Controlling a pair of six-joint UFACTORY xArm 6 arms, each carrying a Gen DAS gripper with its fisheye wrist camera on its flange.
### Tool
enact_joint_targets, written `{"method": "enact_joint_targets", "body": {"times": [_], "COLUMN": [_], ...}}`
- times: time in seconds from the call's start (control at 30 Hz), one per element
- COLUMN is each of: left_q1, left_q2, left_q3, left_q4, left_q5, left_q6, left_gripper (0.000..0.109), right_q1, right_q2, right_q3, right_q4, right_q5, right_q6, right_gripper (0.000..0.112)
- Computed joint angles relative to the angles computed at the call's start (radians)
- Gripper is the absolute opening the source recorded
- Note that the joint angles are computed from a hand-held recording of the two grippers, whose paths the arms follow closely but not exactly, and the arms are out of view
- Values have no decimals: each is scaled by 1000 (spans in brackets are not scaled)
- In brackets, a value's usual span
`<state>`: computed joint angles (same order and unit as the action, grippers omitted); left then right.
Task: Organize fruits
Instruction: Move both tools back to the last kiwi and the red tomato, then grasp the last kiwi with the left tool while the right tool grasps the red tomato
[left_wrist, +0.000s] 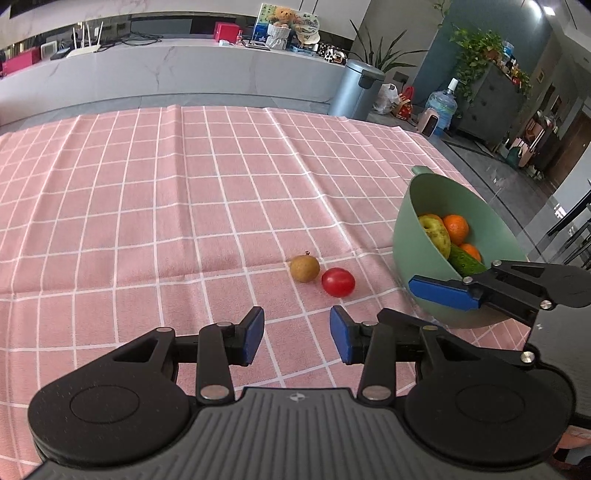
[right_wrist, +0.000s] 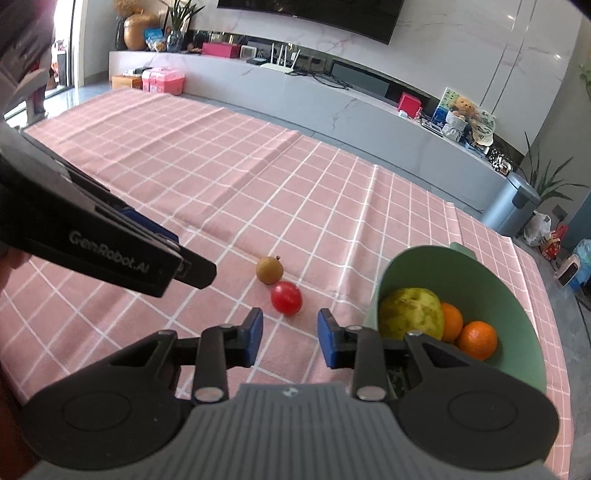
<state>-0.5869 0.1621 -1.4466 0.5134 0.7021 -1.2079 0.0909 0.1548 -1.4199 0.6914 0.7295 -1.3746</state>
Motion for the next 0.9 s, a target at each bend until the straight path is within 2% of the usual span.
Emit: {"method": "enact_joint_targets", "body": {"times": [0.1,0.43,0.9], "left_q1": [11,37,73], "left_q2": [5,61,195], "left_q3": [8,-48,-184], "left_q4": [-14,-48,-151], "left_q5": [-21,-42,-47], "left_q6": [5,100,246], "left_gripper": [43,42,37], "right_q1": [18,62,77], "right_q2": [15,97,127], "right_q3": [8,-44,-54], "right_q4": [-2,18,-2], "right_q5": [-49,-96,-110], "right_q6": [-11,-81,-127], "right_gripper": [25,22,18]}}
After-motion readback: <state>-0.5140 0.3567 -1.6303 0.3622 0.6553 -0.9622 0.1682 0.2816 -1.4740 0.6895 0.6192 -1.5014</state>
